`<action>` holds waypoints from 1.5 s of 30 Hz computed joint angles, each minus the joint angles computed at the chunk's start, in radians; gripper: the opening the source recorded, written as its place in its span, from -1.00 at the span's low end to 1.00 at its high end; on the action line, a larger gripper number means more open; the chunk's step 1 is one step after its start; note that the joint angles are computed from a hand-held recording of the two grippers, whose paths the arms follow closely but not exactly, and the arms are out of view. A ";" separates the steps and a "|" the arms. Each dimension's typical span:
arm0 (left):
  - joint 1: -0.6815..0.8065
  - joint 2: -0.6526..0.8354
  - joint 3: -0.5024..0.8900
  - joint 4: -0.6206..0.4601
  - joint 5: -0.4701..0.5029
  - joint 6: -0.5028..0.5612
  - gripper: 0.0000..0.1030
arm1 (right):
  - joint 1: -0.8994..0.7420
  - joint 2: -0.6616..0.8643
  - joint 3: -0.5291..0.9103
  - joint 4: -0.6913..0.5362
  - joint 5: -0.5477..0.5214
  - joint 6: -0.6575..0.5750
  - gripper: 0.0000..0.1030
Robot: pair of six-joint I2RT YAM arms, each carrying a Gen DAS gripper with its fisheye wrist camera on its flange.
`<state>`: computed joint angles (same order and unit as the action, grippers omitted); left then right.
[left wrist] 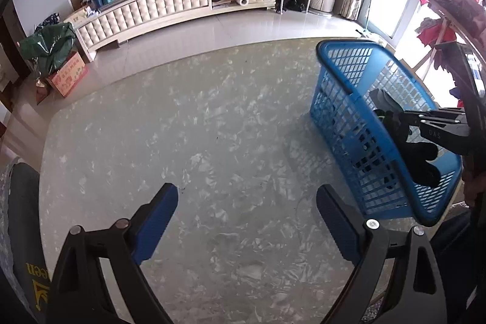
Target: Organize soft objects
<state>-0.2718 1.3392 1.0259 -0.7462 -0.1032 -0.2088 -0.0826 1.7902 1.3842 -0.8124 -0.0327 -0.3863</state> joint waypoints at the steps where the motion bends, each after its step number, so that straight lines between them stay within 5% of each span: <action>1: 0.004 0.001 -0.008 0.007 0.002 0.000 0.78 | 0.003 0.004 -0.002 -0.007 -0.001 0.004 -0.95; 5: 0.028 -0.005 -0.034 0.034 0.018 -0.007 0.78 | 0.017 -0.015 -0.015 -0.031 -0.023 0.026 -0.89; 7: 0.032 -0.017 -0.048 0.042 0.022 -0.014 0.78 | 0.028 -0.042 -0.026 -0.032 -0.017 0.046 -0.66; 14: 0.006 -0.122 -0.103 0.051 -0.008 -0.071 0.78 | -0.035 -0.187 -0.076 -0.020 -0.082 0.061 0.67; 20: -0.076 -0.243 -0.112 -0.006 -0.114 -0.141 0.79 | -0.039 -0.417 -0.208 -0.048 -0.193 0.032 0.92; 27: -0.230 -0.375 -0.084 -0.117 -0.277 -0.234 0.79 | 0.035 -0.687 -0.320 -0.066 -0.281 0.064 0.99; 35: -0.487 -0.507 0.037 -0.273 -0.554 -0.360 0.79 | -0.027 -0.800 -0.271 -0.057 -0.400 0.073 0.99; 45: -0.799 -0.491 0.177 -0.490 -0.835 -0.581 0.79 | -0.106 -0.871 -0.308 0.072 -0.493 0.091 0.99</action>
<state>-1.0704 0.8481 1.2034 -1.2363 -0.9379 -0.7902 -0.1890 0.9193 1.0764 -0.7408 -0.5254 -0.2956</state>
